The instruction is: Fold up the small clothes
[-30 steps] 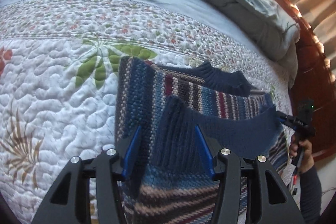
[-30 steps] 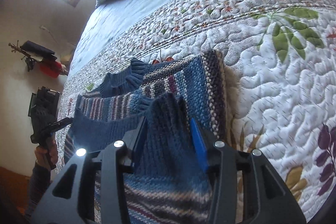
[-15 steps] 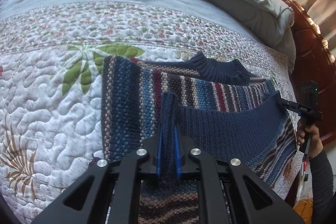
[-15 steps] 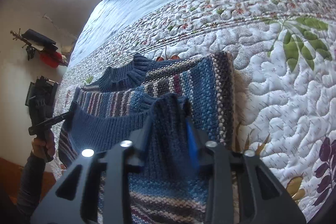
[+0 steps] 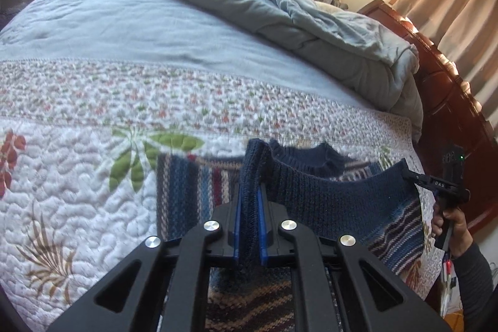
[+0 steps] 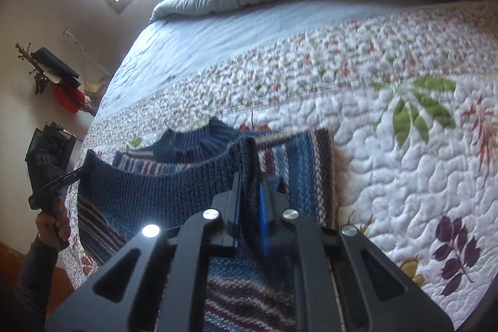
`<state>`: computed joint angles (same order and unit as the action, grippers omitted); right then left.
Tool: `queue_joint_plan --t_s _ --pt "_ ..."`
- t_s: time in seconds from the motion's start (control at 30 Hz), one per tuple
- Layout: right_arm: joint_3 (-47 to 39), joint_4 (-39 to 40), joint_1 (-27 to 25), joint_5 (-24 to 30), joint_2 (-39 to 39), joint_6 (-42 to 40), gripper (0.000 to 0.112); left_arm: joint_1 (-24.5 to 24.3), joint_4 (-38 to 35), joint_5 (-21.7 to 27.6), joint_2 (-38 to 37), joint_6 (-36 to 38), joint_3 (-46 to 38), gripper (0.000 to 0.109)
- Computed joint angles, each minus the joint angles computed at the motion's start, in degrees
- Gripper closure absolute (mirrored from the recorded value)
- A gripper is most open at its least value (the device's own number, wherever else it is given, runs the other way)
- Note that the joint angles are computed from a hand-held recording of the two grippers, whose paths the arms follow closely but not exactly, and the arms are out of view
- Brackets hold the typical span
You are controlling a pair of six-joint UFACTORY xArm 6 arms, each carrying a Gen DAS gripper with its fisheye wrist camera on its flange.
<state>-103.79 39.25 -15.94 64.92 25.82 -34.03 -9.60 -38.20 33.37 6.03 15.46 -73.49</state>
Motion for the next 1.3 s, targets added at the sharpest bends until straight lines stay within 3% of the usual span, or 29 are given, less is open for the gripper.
queue_joint_plan --t_s 0.13,0.27,0.43,0.63,0.8,1.3 --pt "-7.2 -3.2 1.9 -2.2 4.9 5.3 0.104 1.1 3.2 2.2 5.3 -3.8 -7.2 0.1" --pt "-14.0 -9.9 4.2 -2.7 11.0 11.5 0.104 1.9 9.3 5.9 14.2 -12.2 -15.9 0.1" --pt "-13.0 -16.5 6.1 -4.9 12.6 14.1 0.104 1.7 16.8 11.9 21.1 -20.1 -22.1 0.1" --pt "-15.9 -13.8 5.8 -7.5 13.6 14.6 0.104 1.5 16.8 8.5 21.1 -19.1 -24.6 0.1" --pt "-20.5 -14.4 6.1 -6.6 16.5 16.2 0.104 2.1 18.5 10.4 24.3 -21.1 -29.7 0.1" --pt "-21.5 -15.6 6.8 -9.5 20.9 18.7 0.104 2.3 17.5 7.5 28.6 -21.0 -30.2 0.1"
